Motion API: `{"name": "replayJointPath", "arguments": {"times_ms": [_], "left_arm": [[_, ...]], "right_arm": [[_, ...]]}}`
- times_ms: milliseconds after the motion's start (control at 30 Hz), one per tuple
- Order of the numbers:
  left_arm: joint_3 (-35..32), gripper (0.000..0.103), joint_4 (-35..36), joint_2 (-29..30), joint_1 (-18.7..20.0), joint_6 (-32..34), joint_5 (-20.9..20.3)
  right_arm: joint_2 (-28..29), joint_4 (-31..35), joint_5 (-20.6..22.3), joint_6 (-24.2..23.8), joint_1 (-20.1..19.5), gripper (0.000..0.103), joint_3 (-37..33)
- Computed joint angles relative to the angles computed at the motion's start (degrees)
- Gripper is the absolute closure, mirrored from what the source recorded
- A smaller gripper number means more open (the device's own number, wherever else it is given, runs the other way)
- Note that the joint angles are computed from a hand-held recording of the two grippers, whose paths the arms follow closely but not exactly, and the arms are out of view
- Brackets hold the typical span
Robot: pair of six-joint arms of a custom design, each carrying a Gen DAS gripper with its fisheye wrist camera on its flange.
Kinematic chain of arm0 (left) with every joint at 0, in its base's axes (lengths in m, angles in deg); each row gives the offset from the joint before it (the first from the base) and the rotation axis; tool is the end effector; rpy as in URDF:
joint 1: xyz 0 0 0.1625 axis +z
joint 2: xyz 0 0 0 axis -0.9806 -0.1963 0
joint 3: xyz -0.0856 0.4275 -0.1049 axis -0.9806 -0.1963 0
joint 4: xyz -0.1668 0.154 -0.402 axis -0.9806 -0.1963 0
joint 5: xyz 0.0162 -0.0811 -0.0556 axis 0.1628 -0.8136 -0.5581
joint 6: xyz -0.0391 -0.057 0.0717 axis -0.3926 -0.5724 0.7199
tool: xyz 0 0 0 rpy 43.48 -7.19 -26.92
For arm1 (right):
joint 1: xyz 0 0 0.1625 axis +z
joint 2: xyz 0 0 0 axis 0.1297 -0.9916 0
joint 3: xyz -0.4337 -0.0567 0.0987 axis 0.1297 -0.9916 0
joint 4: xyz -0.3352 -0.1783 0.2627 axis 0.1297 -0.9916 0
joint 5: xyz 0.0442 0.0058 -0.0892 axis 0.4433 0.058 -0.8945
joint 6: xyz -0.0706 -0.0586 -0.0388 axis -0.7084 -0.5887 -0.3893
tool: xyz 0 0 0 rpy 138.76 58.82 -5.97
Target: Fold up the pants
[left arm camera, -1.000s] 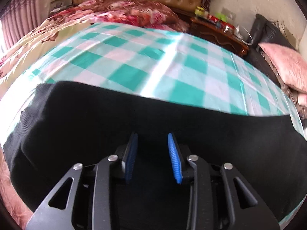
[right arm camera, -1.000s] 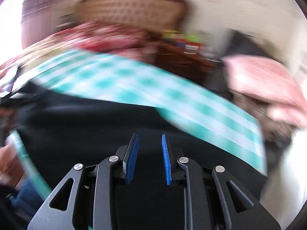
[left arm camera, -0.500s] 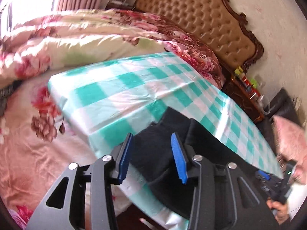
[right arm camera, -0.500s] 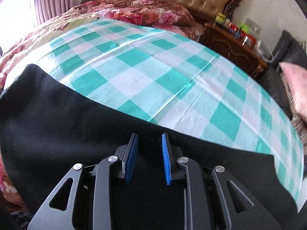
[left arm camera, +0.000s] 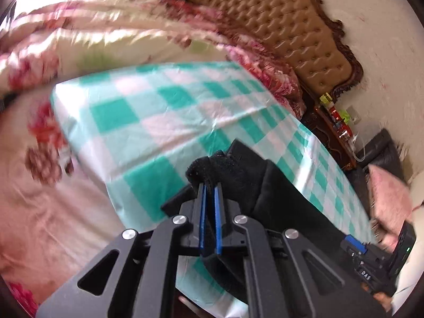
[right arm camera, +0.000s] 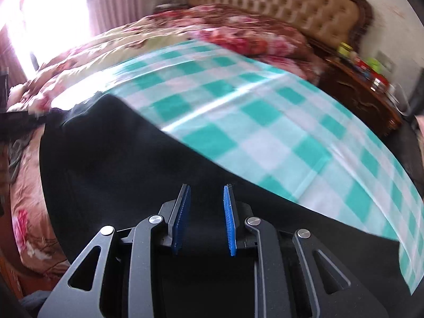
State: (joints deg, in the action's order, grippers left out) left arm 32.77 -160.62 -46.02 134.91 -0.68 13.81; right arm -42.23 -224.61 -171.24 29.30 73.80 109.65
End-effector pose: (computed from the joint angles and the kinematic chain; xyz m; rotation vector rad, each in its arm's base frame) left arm -0.2606 -0.7533 0.0369 -0.0951 2.5309 -1.0471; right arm -0.0206 -0.7789 0.2964 0.7567 -2.3100 0.5452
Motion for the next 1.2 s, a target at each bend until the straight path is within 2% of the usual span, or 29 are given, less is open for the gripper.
{"name": "replayJointPath", "arguments": {"times_ms": [67,133,200,267,333,433,533,567,600,667,767,833,933,1033,1200], "left_arm": [[-0.4,0.098,1.7,0.3,-0.1,-0.4,1.7],[-0.6,0.098,4.4,0.4,1.6,-4.0,-0.6],[0.4,0.095,3.4,0.3,2.6,-4.5,-2.7],[1.6,0.085,0.6,0.0,2.6,-3.6,-3.2],[2.6,0.075,-1.5,-0.6,2.7,-3.5,-4.4],[3.5,0.074,-3.2,-1.2,2.6,-4.0,-4.8],[3.4,0.076,-5.1,-0.7,1.2,-3.1,-0.6],[2.7,0.076,-6.4,0.0,0.2,-0.4,1.9],[2.1,0.076,-7.0,0.5,-0.3,1.2,2.6],[-0.1,0.077,-7.2,1.9,-1.2,6.4,1.6],[-5.5,0.083,-2.3,5.2,-2.2,12.4,2.0],[-10.0,0.087,1.8,7.8,-2.1,14.8,1.3],[-19.3,0.087,12.8,12.4,-0.6,13.8,-0.1],[-26.8,0.087,20.7,16.4,1.2,11.1,0.4],[-26.3,0.084,19.1,15.9,2.3,10.0,-3.0]], "right_arm": [[2.3,-2.1,-2.4,-1.1,0.6,0.087,-0.9],[4.9,-2.8,-6.6,-0.7,0.8,0.087,-2.6],[5.1,-5.5,-6.6,-2.4,0.9,0.087,-1.8],[5.3,-6.8,-7.1,-4.1,1.1,0.087,-1.5],[4.5,-4.3,-5.7,-1.8,1.1,0.087,-1.7],[3.4,1.1,-0.4,1.5,1.3,0.087,-2.7],[4.2,5.2,2.2,2.2,2.5,0.087,-4.3],[5.0,5.5,2.1,1.9,3.0,0.087,-4.9],[6.1,5.6,1.9,1.5,3.5,0.087,-5.8],[8.4,5.4,-0.1,1.7,4.1,0.087,-7.7],[11.9,3.5,-4.8,3.5,4.4,0.087,-10.8],[12.1,3.3,-4.1,4.1,4.0,0.087,-10.9],[12.2,1.0,-4.7,1.8,4.1,0.087,-10.2],[12.3,0.1,-4.8,2.1,4.1,0.087,-9.9],[10.8,1.3,-4.1,4.2,4.3,0.087,-8.8]]}}
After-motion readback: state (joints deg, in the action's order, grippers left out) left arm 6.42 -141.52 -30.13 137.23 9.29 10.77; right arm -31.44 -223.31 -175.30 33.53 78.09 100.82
